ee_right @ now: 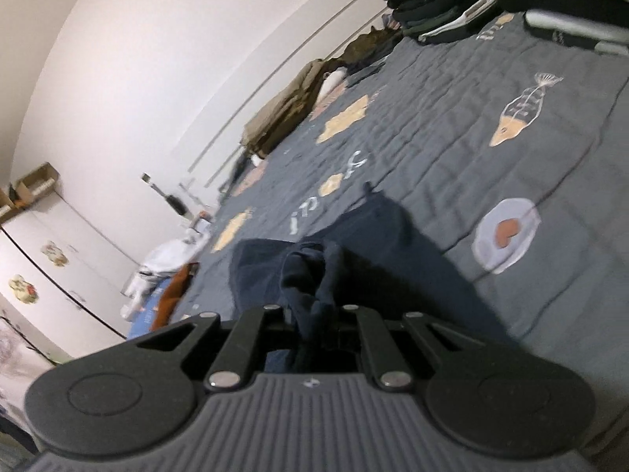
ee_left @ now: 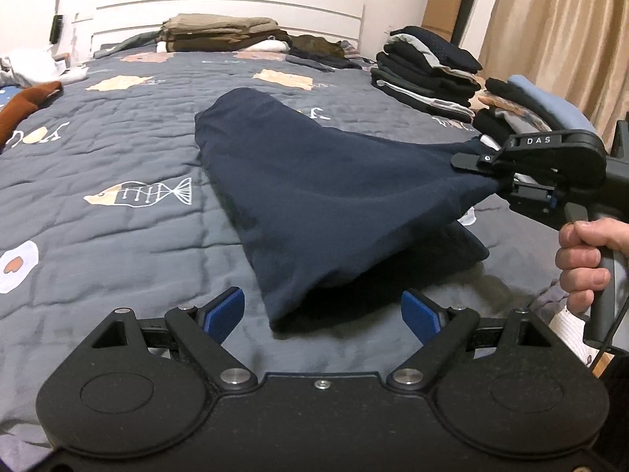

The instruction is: Fold clothes

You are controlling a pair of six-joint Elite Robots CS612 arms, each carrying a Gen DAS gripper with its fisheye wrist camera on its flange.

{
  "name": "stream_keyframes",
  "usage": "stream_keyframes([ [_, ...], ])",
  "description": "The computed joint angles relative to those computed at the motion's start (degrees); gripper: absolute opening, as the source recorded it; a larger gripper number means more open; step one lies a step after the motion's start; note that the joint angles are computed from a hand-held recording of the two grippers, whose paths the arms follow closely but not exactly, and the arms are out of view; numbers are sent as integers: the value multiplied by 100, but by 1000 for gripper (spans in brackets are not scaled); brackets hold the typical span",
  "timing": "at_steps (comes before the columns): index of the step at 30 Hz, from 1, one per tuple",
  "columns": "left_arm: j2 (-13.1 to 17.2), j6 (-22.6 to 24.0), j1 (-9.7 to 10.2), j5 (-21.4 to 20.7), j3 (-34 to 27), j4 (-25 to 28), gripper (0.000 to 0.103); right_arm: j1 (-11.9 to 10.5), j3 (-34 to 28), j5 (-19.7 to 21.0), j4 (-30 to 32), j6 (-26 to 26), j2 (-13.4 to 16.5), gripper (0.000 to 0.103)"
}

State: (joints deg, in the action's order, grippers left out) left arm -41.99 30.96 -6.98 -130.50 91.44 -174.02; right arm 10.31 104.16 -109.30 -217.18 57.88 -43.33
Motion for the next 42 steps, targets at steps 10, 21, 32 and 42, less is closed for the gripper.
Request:
stream_keyframes([
  [10, -28, 385, -119, 233, 196, -413, 86, -142, 251, 352, 399, 393, 8, 8],
  [21, 132, 1748, -327, 655, 357, -1575, 79, -119, 264, 148, 259, 303, -25, 8],
  [32, 381, 3009, -428, 851, 336, -2308, 57, -131, 237, 118, 403, 415, 22, 8],
  [42, 636, 3709, -492, 1359, 309, -3200, 19, -132, 210, 78, 676, 489, 31, 8],
])
